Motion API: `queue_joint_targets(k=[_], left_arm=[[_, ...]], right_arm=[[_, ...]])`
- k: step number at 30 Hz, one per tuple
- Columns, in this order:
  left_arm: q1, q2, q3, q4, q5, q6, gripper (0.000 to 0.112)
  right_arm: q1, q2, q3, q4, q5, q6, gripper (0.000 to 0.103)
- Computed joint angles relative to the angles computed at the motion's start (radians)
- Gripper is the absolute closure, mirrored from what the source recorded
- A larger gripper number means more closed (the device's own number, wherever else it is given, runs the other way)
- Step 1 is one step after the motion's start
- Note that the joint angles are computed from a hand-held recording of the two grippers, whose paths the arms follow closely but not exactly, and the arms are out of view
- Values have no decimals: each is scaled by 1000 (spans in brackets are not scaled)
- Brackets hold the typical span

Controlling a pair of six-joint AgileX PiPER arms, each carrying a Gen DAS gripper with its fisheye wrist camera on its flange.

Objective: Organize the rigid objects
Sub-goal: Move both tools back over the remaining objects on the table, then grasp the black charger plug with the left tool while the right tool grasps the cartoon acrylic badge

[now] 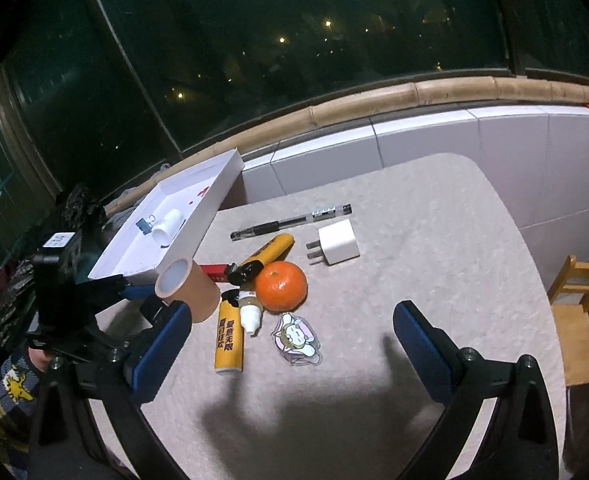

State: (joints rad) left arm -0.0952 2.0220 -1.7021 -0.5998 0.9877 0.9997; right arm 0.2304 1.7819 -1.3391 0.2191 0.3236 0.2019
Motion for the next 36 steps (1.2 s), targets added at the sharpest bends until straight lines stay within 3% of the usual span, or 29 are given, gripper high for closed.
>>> queue_joint_targets(k=[5,6,8,13,21,26,28,36], left_arm=[[48,-31,31,-65,150,65,26],[53,-49,57,-74,149,78,26],[62,-100,131,-86,107,84,26],[65,-123,159,-102,50,8,26],[32,-155,231,-75,-70,-49,32],[-8,-201,307,-23,-207,-98,54],[-15,-217,333,-9,-248,-126,74],[0,-248,385,-60,-270,-149,77]], right_arm=[[4,26,-44,38,58,-92,2],[7,35,-55,34,72,-104,2],[19,61,-84,-13,107,-96,5],[50,135,-164,-146,176,-34,33],[72,170,-195,-265,209,22,42],[92,182,-217,-339,232,67,66],[104,191,-234,-389,250,101,73],[125,151,-184,-476,212,207,73]])
